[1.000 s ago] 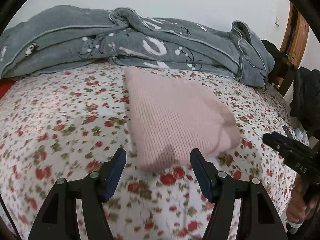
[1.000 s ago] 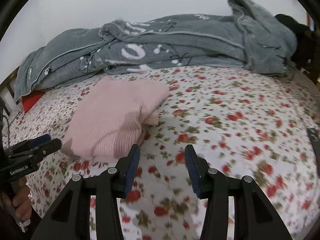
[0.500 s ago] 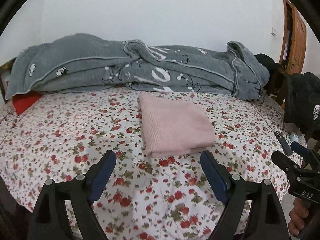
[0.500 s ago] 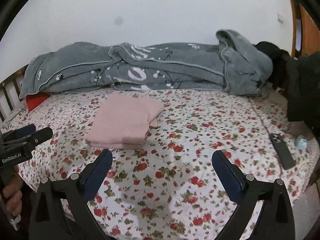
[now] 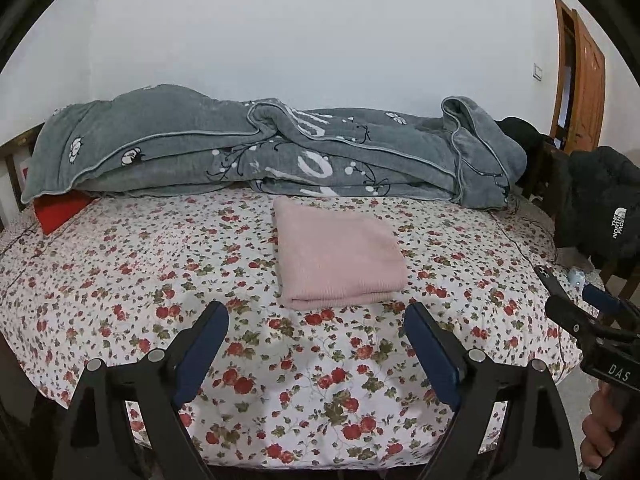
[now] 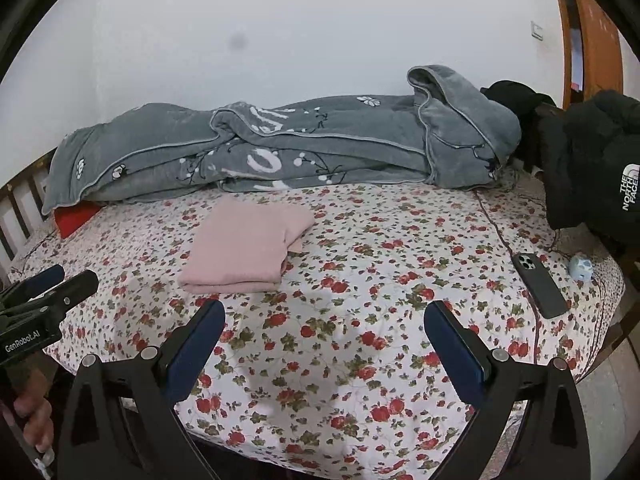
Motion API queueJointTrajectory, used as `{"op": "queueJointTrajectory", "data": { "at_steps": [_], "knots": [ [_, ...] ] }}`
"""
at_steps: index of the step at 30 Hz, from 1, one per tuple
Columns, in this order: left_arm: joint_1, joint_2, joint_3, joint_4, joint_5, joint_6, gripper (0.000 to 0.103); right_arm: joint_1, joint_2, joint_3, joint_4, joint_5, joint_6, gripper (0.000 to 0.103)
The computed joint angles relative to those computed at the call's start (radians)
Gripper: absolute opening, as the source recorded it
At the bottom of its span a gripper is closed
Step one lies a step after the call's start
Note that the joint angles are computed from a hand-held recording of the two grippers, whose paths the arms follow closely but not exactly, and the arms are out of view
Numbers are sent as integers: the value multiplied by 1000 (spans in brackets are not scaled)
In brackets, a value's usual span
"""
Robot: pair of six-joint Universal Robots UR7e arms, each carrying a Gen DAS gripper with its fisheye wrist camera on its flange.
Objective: Fold small clothes
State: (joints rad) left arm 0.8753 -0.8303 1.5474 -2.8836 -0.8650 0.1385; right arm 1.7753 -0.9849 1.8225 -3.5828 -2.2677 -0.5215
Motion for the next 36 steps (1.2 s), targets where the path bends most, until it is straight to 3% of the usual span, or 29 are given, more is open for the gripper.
{"op": "queueJointTrajectory", "data": {
  "at_steps": [36],
  "knots": [
    [0,-1,-1,-1,3,-1,90,12,17,-7,-18,-9,-18,98]
  ]
}}
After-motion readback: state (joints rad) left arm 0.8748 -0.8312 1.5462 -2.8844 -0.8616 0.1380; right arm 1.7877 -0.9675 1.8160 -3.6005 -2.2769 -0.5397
